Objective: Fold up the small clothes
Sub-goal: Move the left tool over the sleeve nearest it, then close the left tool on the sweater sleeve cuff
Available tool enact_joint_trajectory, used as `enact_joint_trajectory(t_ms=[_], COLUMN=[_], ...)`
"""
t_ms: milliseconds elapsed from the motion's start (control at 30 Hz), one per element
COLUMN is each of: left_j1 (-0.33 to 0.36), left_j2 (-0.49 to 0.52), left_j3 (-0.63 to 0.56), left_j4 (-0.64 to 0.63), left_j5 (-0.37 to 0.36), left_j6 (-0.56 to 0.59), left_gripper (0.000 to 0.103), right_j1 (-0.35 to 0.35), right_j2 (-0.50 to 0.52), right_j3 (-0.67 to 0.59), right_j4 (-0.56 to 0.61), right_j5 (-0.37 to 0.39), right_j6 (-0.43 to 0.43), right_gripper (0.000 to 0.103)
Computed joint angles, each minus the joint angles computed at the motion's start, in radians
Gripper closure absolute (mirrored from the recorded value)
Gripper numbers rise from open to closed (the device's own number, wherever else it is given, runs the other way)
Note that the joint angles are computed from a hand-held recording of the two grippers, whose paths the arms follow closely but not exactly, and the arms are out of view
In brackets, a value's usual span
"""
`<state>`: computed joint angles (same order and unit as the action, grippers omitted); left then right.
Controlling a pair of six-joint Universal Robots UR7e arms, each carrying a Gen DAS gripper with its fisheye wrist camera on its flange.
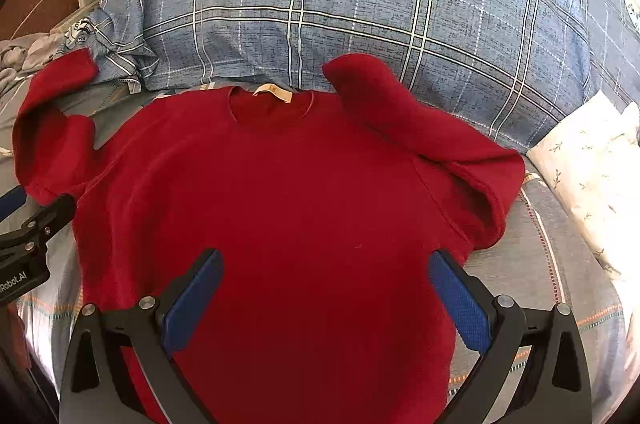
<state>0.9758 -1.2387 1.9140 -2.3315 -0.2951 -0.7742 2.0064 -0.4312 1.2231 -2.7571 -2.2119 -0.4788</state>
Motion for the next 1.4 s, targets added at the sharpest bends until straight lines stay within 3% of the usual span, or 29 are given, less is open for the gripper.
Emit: enact_joint_trajectory(t_ms=[267, 700, 867, 1000, 1100, 1200, 1300, 1400], left_j1=[-0.001, 0.013, 0.028, 0.043, 0.064, 0.097, 0.121, 0.149], left_j2=[-0.017, -0.063, -0.1, -0.141, -0.159, -0.157, -0.142, -0.125], left_j3=[0.007, -0.008, -0.03, -0.08, -0.114, -0.128, -0.161, -0.171], left_j4=[0.025, 0.194, 0.323, 0.572, 0.676, 0.599, 0.639, 0.563], left_j5=[0.018, 0.074, 0.119, 0.174, 0.194, 0.205, 0.204, 0.197], left_j6=[-0.026, -0.146, -0.241, -0.436, -0.531, -0.463, -0.466, -0.387], left_gripper=[0.0, 0.0, 0.0, 0.0, 0.0, 0.0, 0.0, 0.0], right_j1=[0.002, 0.003, 0.006, 0.009, 0.008, 0.006, 0.005, 0.003], right_j2=[-0.003, 0.012, 0.019, 0.026, 0.031, 0.036, 0.04, 0.044], right_j3=[0.001, -0.024, -0.039, -0.049, -0.055, -0.062, -0.067, -0.077], right_j4=[0.015, 0.06, 0.078, 0.088, 0.103, 0.119, 0.125, 0.142], right_j5=[0.025, 0.081, 0.096, 0.1, 0.106, 0.112, 0.116, 0.122], right_j6=[0.006, 0.026, 0.044, 0.038, 0.046, 0.056, 0.062, 0.078], right_gripper=[0.001, 0.001, 0.001, 0.001, 0.001, 0.001, 0.001, 0.001])
